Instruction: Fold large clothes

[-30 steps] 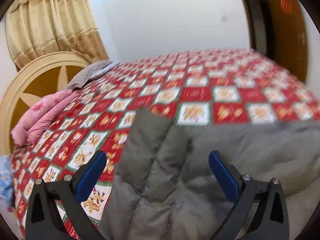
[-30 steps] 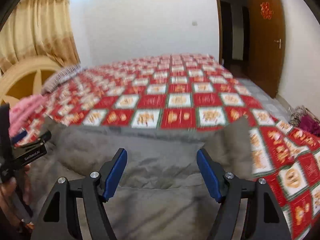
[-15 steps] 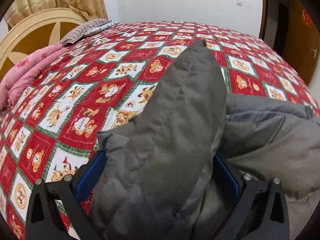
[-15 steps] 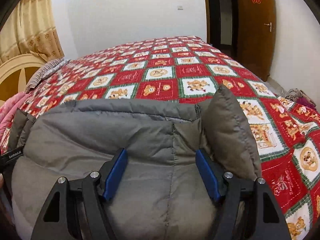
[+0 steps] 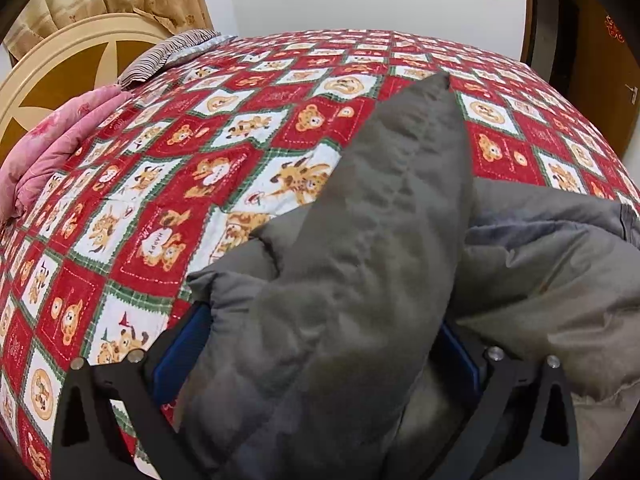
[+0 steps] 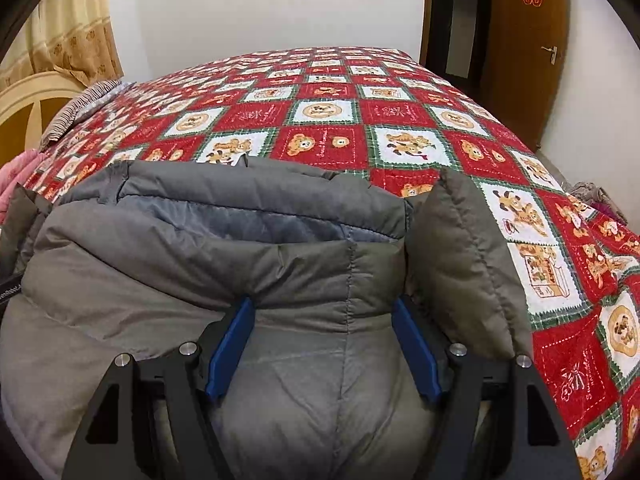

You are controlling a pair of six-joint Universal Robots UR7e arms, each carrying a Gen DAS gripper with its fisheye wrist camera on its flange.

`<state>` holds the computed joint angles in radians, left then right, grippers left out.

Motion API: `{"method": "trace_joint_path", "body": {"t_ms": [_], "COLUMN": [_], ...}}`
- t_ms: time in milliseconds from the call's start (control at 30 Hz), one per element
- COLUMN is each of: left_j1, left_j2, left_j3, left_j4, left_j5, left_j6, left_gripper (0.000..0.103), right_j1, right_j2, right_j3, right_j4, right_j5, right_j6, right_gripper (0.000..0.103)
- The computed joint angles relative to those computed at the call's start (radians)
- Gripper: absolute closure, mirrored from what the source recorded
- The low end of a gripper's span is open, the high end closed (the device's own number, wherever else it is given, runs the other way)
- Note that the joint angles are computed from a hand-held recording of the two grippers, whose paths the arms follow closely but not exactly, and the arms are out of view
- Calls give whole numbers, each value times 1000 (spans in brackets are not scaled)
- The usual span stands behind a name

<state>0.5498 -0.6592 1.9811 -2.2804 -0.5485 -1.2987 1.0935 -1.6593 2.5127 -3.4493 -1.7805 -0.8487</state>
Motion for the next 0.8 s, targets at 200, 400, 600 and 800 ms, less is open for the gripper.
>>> {"method": "trace_joint_path", "body": {"t_ms": [200,400,600,800], "left_j1": [2,-4,-118,-135], "left_j2": [-1,-35,-86,18], "left_j3": [0,-19,55,-26], "left_j4": [-3,81,-54,131], "left_j5": [-2,-40,-25,5], "left_j6": [2,-28,6,-49], "left_gripper": [0,0,0,0], "right_j1": [10,29,110,230], "right_j2": [24,49,-25,-52], "right_j3": [-2,-7,32,112], "right_j4": [-34,-62,-50,-40], "right_j5": [-26,-64,-111,-91], "right_j6": [-12,-24,10,43], "right_gripper": [31,31,30,30]}}
